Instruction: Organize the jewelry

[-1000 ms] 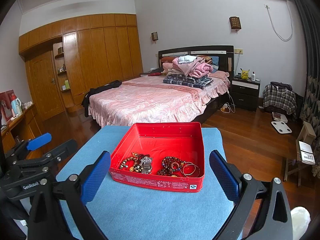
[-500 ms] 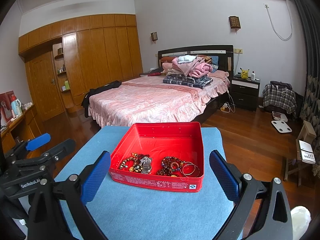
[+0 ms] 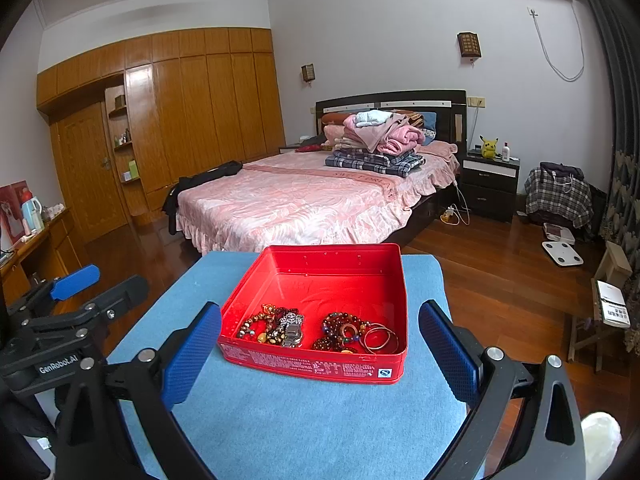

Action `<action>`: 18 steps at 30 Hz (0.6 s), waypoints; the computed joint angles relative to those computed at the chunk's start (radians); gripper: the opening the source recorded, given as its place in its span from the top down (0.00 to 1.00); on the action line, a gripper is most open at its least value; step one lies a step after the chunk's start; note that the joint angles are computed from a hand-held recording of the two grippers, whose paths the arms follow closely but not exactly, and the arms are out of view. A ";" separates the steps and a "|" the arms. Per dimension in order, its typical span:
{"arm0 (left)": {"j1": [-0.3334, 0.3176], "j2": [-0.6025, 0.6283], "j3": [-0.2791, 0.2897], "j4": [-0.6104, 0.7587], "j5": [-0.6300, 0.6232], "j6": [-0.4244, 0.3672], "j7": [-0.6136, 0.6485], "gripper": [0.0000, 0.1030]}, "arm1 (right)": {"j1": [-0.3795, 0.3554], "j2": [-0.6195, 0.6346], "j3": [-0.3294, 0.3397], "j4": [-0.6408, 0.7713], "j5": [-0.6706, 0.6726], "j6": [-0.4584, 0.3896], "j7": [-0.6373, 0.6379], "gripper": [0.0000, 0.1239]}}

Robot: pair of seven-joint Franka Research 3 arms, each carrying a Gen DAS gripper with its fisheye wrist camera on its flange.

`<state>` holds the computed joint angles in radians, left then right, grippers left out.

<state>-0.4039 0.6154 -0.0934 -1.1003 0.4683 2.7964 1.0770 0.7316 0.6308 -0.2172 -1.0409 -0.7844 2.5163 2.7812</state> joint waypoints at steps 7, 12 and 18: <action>0.002 0.004 -0.003 0.006 -0.007 -0.003 0.011 0.08 | 0.000 -0.005 -0.002 -0.007 -0.003 -0.003 0.004 0.22; 0.002 0.004 -0.003 0.008 -0.008 -0.005 0.012 0.08 | -0.002 -0.007 0.002 -0.010 -0.003 -0.006 0.003 0.22; 0.002 0.006 -0.002 0.011 -0.011 -0.005 0.011 0.08 | -0.001 -0.005 0.003 -0.008 -0.002 -0.013 0.006 0.22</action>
<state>-0.4020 0.6213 -0.0955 -1.0893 0.4577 2.7916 1.0879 0.7305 0.6261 -0.2145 -1.0489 -0.7867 2.5036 2.7873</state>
